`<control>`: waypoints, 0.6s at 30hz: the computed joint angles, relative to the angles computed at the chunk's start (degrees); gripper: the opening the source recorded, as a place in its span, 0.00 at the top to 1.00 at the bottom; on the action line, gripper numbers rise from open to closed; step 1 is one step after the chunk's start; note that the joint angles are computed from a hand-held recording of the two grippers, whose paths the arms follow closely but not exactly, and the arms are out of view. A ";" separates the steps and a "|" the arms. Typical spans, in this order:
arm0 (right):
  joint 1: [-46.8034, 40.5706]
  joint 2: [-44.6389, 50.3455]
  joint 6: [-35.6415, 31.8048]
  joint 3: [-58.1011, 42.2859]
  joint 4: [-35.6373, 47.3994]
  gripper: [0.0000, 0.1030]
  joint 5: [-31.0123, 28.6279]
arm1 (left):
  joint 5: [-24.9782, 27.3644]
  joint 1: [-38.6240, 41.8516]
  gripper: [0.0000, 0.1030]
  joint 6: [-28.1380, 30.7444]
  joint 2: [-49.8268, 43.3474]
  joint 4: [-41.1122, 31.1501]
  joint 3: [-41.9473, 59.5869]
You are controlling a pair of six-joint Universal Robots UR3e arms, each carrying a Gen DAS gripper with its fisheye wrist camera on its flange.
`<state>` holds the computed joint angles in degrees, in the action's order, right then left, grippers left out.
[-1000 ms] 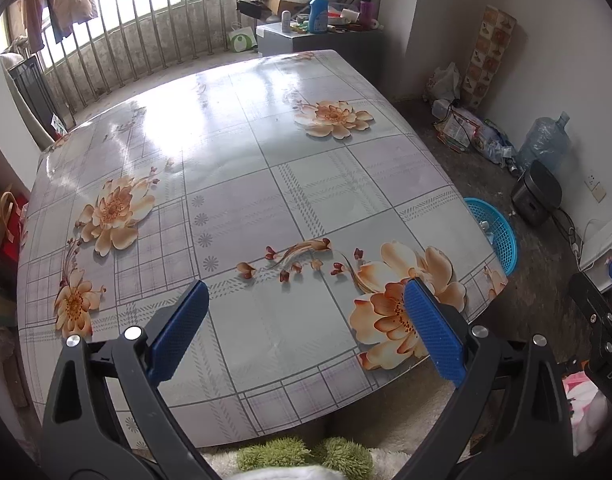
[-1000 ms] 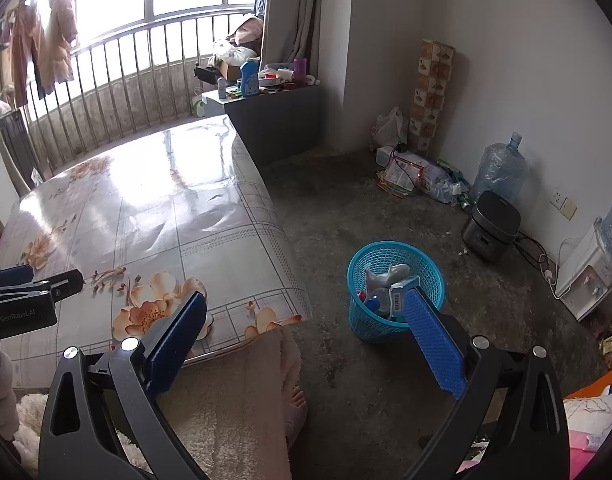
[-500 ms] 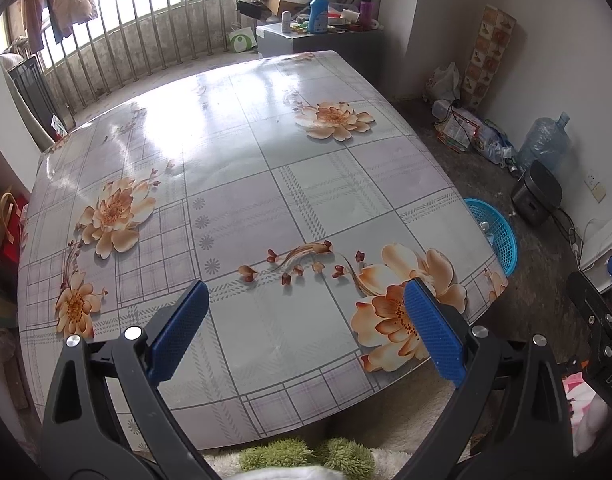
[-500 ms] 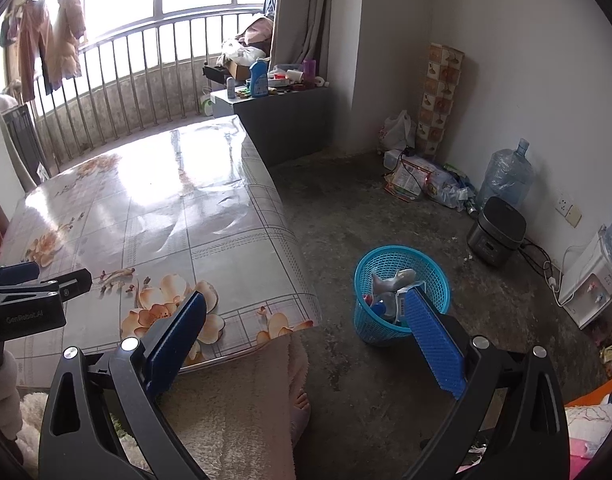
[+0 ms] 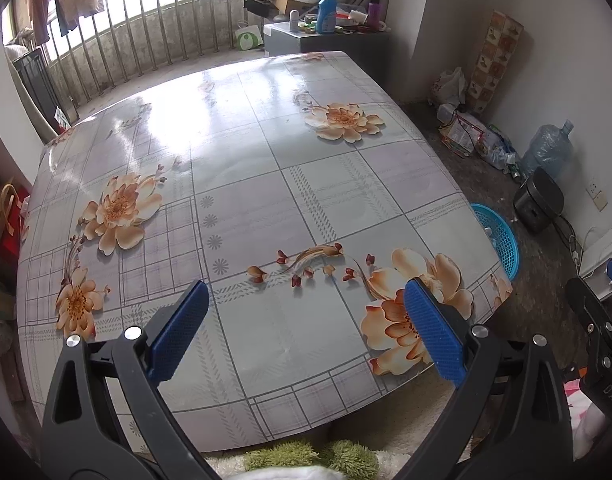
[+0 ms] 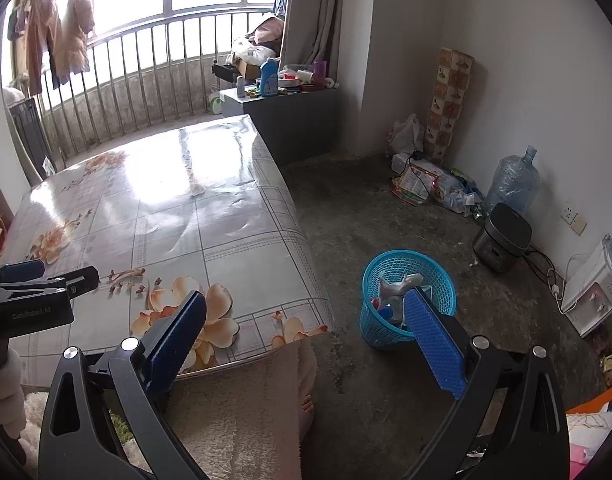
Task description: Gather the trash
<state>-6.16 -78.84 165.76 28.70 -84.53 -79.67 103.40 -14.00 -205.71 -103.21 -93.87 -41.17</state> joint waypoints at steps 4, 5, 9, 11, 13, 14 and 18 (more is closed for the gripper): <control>0.22 0.22 -0.19 -0.46 0.26 0.07 0.06 | -0.27 0.39 0.09 -0.12 0.33 0.01 -0.56; 0.28 0.26 -0.16 -0.54 0.30 0.07 0.08 | -0.29 0.49 0.09 -0.12 0.47 0.14 -0.80; 0.38 0.56 -0.15 -0.94 0.49 0.07 0.08 | -0.46 0.88 0.09 -0.22 0.87 0.44 -1.59; 0.62 0.76 -0.10 -1.21 0.61 0.07 -0.16 | -0.46 0.94 0.09 -0.27 0.97 0.38 -1.78; 0.70 0.76 0.04 -1.16 0.52 0.07 -0.21 | -0.47 0.93 0.09 -0.32 0.92 0.22 -1.64; 0.74 0.76 0.08 -1.10 0.45 0.07 -0.25 | -0.48 0.93 0.09 -0.32 0.87 0.15 -1.56; 0.71 0.72 -0.03 -0.97 0.38 0.06 -0.21 | -0.44 0.99 0.09 -0.33 0.96 0.32 -1.81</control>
